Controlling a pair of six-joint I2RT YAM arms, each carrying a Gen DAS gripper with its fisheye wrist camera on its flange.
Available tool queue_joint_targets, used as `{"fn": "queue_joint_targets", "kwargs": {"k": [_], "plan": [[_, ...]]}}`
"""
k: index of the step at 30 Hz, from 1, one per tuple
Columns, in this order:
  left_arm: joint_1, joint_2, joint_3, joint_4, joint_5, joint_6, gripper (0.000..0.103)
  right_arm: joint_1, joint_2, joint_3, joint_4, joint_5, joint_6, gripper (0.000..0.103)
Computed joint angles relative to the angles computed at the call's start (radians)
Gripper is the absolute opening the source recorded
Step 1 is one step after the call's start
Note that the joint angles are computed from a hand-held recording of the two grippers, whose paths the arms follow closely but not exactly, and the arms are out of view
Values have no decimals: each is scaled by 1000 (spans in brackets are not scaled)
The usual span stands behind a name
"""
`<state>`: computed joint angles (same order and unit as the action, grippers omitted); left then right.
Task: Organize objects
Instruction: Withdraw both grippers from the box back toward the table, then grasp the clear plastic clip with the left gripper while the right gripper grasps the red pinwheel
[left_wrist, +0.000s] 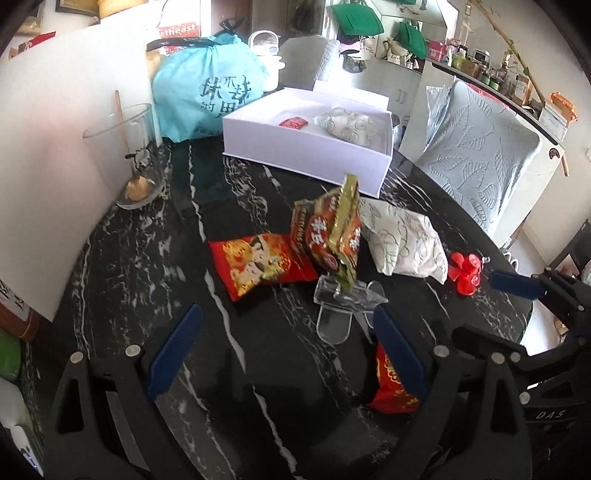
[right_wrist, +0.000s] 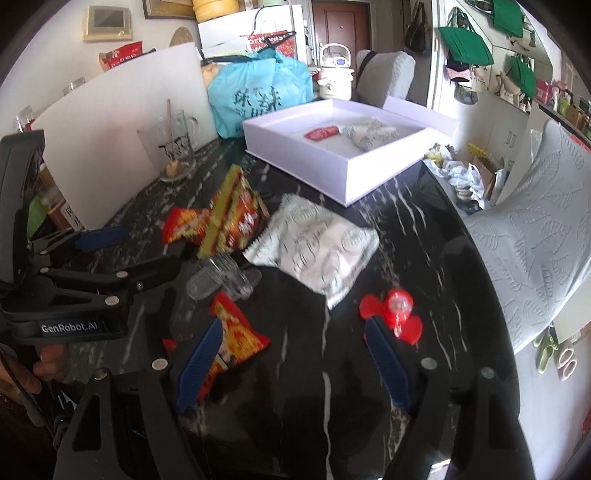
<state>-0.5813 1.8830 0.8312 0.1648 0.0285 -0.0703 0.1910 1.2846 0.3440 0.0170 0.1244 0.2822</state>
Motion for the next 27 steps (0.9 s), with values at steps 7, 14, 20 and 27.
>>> {"fn": "queue_joint_targets", "kwargs": {"k": [7, 14, 20, 27], "plan": [[-35, 45, 25, 16, 14, -9, 94, -94, -7, -53, 54, -34, -17, 84], [-87, 124, 111, -16, -8, 4, 94, -190, 65, -67, 145, -69, -44, 84], [-101, 205, 202, -73, -39, 3, 94, -262, 177, -52, 228, -112, -79, 84], [-96, 275, 268, -105, -49, 26, 94, -288, 271, -21, 294, -118, -108, 85]]}}
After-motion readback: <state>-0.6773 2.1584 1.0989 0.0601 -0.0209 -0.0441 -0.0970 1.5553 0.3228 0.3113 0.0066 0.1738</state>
